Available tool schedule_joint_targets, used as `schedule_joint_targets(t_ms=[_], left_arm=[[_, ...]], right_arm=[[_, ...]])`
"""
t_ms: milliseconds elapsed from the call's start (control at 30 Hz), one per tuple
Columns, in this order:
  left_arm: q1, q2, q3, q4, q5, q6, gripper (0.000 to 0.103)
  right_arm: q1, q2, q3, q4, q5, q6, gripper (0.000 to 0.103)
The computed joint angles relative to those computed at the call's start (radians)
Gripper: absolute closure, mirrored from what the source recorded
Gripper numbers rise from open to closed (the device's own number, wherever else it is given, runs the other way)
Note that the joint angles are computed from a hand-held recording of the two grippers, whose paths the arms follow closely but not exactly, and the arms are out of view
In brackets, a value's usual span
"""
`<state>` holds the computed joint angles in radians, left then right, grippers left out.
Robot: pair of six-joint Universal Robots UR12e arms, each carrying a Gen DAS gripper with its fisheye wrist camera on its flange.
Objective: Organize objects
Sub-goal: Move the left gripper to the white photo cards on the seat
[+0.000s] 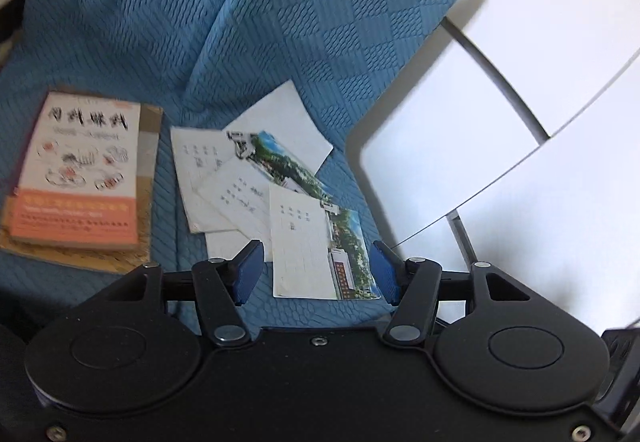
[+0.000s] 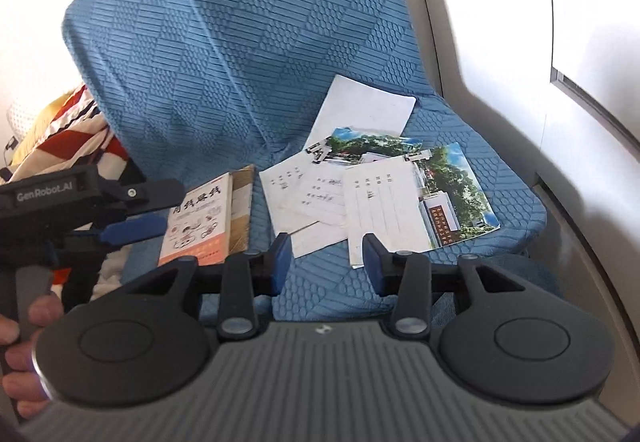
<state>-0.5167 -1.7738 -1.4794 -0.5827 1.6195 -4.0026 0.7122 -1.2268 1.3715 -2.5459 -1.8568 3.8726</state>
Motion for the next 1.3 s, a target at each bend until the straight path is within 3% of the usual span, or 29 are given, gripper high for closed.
schedule_joint_targets(t_ms=[67, 267, 467, 567, 633, 667, 800, 1033, 1300], left_arm=[[0.003, -0.017, 0.003, 0.023, -0.012, 0.004, 0.047], [0.007, -0.071, 0.034, -0.014, -0.020, 0.010, 0.047], [0.011, -0.120, 0.058, -0.035, -0.028, 0.020, 0.047], [0.017, -0.143, 0.067, -0.039, -0.058, 0.012, 0.047], [0.022, -0.157, 0.067, -0.028, -0.091, 0.008, 0.047], [0.024, -0.165, 0.070, -0.034, -0.108, 0.005, 0.048], [0.030, -0.194, 0.082, -0.026, -0.149, -0.009, 0.048], [0.033, -0.234, 0.111, -0.033, -0.140, -0.012, 0.060], [0.036, -0.258, 0.113, -0.054, -0.151, -0.052, 0.066]], right_arm=[[-0.005, 0.004, 0.004, -0.001, -0.011, 0.007, 0.060], [-0.026, 0.016, 0.027, 0.001, -0.038, 0.053, 0.060], [-0.035, 0.033, 0.057, -0.031, -0.087, 0.044, 0.060], [-0.045, 0.038, 0.067, -0.028, -0.075, 0.063, 0.059], [-0.053, 0.039, 0.076, -0.036, -0.055, 0.079, 0.041], [-0.058, 0.039, 0.084, -0.048, -0.039, 0.089, 0.039], [-0.066, 0.041, 0.095, -0.074, -0.031, 0.118, 0.038], [-0.079, 0.032, 0.126, -0.125, 0.000, 0.159, 0.038], [-0.086, 0.027, 0.142, -0.156, 0.020, 0.169, 0.038]])
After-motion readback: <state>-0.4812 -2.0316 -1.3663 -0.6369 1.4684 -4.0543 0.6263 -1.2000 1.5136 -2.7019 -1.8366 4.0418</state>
